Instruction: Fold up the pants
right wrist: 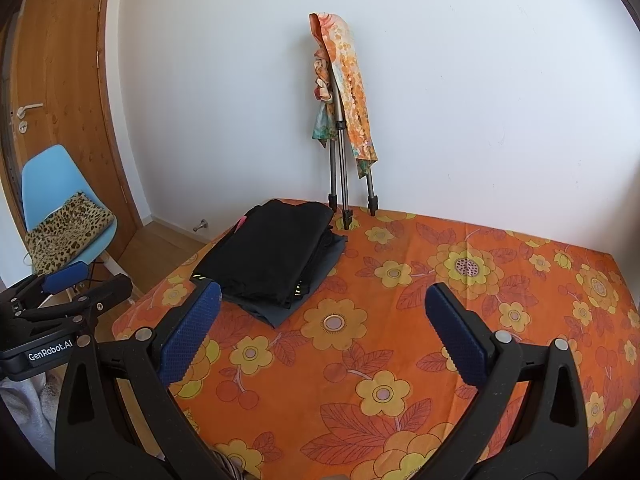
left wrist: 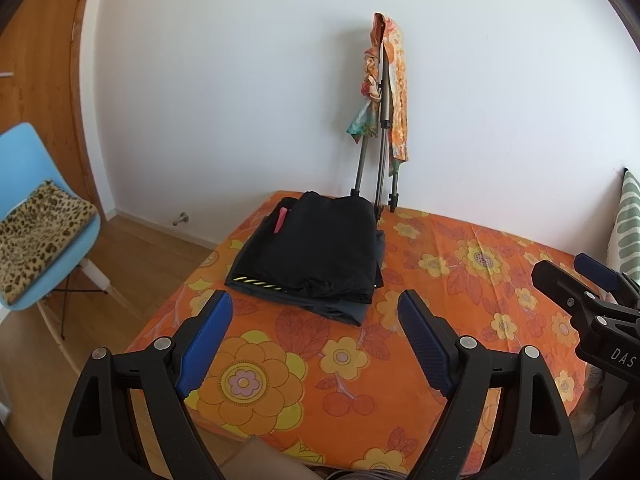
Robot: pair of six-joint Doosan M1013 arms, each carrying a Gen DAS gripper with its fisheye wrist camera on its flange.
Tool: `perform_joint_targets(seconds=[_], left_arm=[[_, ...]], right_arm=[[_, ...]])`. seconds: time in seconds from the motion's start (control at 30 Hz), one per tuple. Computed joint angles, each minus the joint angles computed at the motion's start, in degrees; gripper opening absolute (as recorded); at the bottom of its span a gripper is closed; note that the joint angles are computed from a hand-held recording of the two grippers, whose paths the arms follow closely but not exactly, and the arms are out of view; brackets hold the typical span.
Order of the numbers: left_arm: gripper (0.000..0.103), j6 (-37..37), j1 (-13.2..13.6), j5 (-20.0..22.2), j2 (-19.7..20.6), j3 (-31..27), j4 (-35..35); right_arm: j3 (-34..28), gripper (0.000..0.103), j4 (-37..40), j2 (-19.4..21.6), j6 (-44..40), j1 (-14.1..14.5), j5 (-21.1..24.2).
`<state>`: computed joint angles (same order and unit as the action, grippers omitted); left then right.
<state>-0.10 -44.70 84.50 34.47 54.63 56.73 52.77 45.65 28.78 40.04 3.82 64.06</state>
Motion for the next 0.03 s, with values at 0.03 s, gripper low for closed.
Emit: perform_joint_targets(seconds=[0.03], left_arm=[[0.085, 0.1, 0.0, 0.1, 0.0, 0.0, 0.0]], right_arm=[[0.0, 0.103, -0.1, 0.0, 0.1, 0.0, -0.1]])
